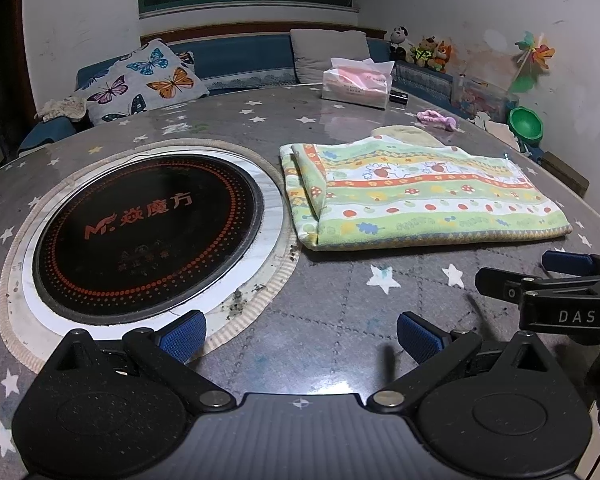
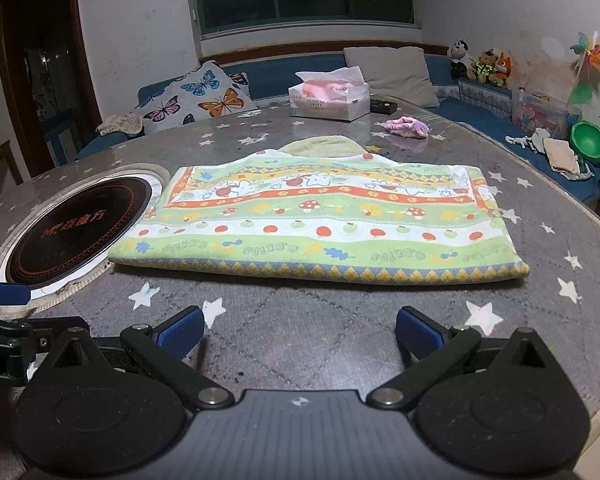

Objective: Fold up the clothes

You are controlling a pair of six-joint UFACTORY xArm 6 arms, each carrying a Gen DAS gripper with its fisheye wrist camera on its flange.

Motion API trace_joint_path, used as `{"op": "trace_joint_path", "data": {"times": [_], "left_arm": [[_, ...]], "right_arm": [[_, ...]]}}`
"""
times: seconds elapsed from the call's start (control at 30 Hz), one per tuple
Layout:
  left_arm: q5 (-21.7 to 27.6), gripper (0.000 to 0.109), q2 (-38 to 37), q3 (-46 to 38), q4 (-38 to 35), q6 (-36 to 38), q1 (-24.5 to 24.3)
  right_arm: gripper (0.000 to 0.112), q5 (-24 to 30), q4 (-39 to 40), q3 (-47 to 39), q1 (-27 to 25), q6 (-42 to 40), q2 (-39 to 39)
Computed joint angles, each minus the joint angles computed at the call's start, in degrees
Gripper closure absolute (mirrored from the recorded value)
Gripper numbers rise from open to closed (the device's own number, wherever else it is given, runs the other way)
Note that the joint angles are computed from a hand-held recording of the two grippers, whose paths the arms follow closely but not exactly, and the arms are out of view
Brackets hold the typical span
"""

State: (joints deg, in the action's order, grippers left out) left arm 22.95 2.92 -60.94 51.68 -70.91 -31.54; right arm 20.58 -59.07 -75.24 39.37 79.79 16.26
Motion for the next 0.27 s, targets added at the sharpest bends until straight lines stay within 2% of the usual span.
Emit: {"op": "trace_joint_path", "data": {"times": [0.27], "left_arm": [[0.0,0.006,-0.1,0.0,1.4,-1.2,0.2]], "right_arm": [[0.009,0.0,-0.1,-0.1,0.0,0.0,0.2]]}}
